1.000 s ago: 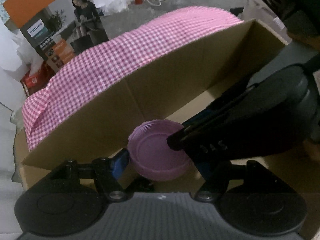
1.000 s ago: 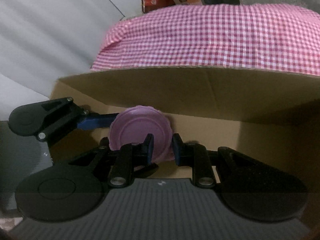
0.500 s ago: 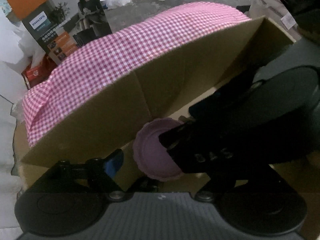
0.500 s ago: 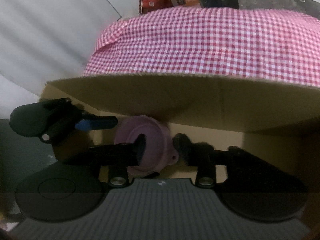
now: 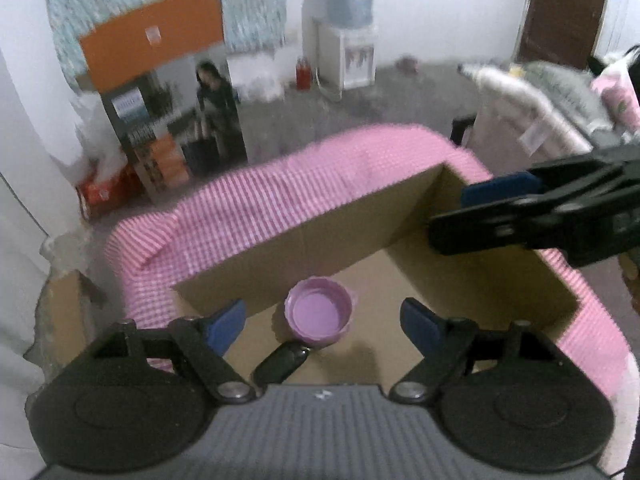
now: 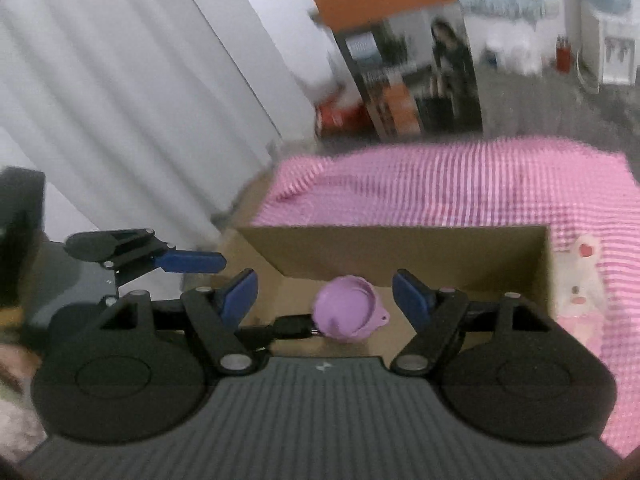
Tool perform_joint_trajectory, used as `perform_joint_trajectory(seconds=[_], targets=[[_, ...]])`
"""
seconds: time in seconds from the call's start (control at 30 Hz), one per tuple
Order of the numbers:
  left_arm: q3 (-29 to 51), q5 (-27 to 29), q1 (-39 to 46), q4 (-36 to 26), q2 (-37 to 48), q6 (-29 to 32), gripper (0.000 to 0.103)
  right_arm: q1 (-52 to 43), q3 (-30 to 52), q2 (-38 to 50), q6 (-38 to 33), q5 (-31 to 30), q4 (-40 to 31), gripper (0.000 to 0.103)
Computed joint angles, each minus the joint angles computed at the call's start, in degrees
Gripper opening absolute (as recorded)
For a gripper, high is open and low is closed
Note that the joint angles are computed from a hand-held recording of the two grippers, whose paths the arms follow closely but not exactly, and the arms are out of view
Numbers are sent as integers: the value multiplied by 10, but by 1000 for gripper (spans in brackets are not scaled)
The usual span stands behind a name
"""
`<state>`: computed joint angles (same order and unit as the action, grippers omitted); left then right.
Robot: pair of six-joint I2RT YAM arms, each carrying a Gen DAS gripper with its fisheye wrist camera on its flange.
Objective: Organize rigid objects
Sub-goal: 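Lower the pink lid into the box and open the right tool, then return the right tool to the black tape roll and close on it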
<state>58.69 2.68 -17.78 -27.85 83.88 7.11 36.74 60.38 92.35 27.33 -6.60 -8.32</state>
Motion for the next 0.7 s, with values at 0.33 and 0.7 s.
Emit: perform_joint_trajectory(seconds=[0.33,0.7], targets=[[-227,1,-40,-75,-385,-66,94,155,-265,-446,94,113,-80,79],[-437,-151,-263,-65,-485,-260,94,386,-412,-319,296,200,97,79]])
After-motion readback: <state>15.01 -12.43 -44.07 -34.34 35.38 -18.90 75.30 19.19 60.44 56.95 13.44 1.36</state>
